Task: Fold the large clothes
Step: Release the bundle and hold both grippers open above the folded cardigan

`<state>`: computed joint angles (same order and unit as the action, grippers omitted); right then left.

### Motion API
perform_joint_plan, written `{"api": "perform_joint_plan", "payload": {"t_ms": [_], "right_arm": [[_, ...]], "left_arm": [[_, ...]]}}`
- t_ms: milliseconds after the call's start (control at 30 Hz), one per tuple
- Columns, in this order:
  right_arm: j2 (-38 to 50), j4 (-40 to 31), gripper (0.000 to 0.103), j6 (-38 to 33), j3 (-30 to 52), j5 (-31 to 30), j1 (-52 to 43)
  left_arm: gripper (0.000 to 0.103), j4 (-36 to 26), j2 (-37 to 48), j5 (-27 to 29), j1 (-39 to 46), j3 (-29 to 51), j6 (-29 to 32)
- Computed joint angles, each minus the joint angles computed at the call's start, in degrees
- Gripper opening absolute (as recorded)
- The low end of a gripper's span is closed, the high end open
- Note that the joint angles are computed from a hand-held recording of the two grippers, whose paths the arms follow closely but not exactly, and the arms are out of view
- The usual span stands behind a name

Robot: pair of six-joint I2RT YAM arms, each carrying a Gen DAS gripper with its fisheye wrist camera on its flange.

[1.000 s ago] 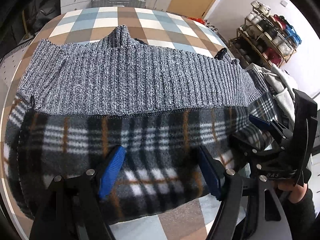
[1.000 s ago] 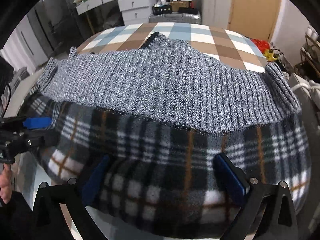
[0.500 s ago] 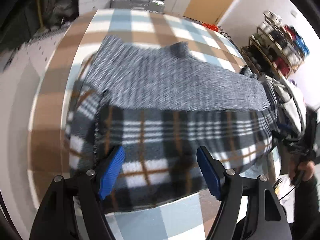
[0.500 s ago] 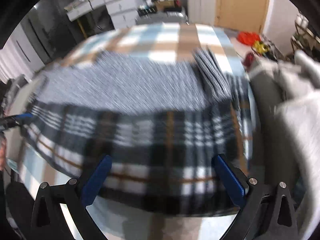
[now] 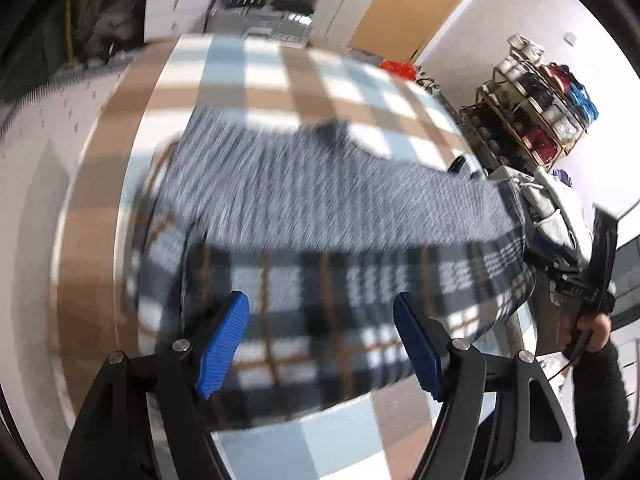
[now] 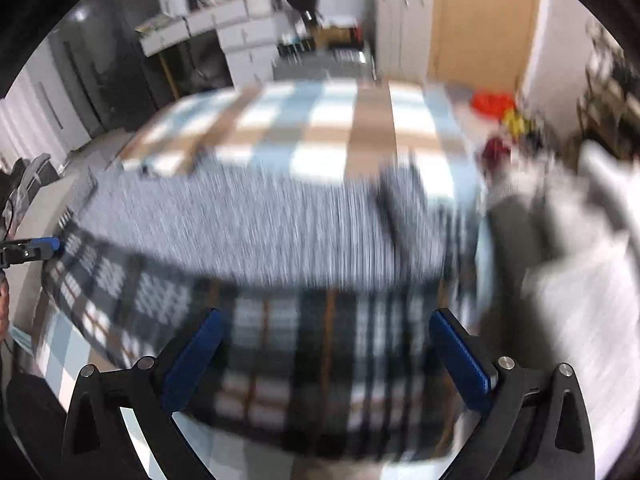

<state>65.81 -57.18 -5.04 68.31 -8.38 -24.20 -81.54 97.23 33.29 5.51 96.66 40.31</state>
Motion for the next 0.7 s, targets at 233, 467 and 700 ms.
{"api": "perform_joint_plan", "payload": {"t_ms": [233, 467, 700], "right_arm": [[16.8, -2.2, 0.103, 1.4, 11.8, 1.1, 0.1], [24.0, -3.5, 0.103, 1.6, 11.1, -4.0, -7.6], [14.0, -4.2, 0.102, 1.4, 10.3, -12.7, -11.3]], "left_arm": [[0.071, 10.1, 5.1, -12.2, -10.4, 2.1, -9.9], [0.070, 8.1, 11.6, -8.6, -6.5, 5.7, -8.1], [0.071, -1.9, 11.0, -3.2, -4.9, 11.2, -7.3]]}}
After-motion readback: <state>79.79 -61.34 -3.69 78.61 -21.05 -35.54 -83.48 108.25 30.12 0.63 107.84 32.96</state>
